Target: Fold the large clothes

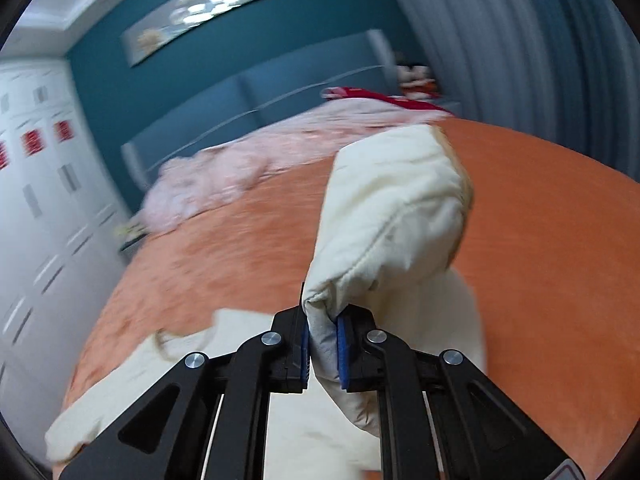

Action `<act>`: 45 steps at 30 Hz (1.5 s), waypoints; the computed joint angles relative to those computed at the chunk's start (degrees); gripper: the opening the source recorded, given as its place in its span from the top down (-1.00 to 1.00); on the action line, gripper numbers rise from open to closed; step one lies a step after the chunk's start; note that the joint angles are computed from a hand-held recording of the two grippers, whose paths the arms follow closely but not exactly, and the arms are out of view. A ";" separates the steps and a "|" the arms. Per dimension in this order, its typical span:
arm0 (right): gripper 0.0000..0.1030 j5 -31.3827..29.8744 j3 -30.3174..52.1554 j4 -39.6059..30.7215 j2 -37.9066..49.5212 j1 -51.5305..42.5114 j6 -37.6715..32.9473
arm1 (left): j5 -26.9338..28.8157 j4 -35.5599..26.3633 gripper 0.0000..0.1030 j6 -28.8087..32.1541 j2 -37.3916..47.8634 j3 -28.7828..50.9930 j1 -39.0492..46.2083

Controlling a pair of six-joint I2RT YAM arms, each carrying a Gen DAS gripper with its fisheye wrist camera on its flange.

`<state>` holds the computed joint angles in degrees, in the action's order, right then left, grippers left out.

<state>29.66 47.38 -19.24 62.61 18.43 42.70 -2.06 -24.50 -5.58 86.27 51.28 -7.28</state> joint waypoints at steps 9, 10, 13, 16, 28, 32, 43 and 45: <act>0.05 -9.60 25.90 10.61 42.02 21.75 -0.31 | 10.83 -2.31 -0.86 -0.44 0.47 3.37 5.68; 0.00 -9.72 23.02 12.48 41.28 22.71 1.13 | 12.87 -2.16 -0.88 -0.80 1.09 4.24 6.20; -0.05 -7.37 11.08 15.04 34.53 24.01 8.90 | 18.48 -1.47 -0.90 -3.13 4.98 8.03 6.43; -0.10 -5.54 -1.90 13.07 24.55 22.29 19.27 | 23.39 -0.08 -0.90 -8.16 12.63 13.69 5.01; 0.75 -19.78 -21.24 28.83 16.09 -2.60 27.61 | 27.71 1.43 0.74 -18.97 32.12 31.05 -1.98; 0.84 -7.24 -15.93 20.58 7.54 3.67 20.46 | 26.25 7.09 0.87 -13.89 22.59 26.25 -2.86; 0.83 -5.69 -6.21 10.73 28.52 4.89 15.16 | 11.65 18.08 0.83 -2.52 25.39 12.63 -6.88; 0.82 -5.74 -4.91 8.38 28.33 4.56 15.47 | 11.07 17.81 0.81 -2.24 25.07 12.60 -6.88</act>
<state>23.92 42.48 -10.86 90.94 22.99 58.17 9.00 -6.68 -7.82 111.33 63.87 -14.16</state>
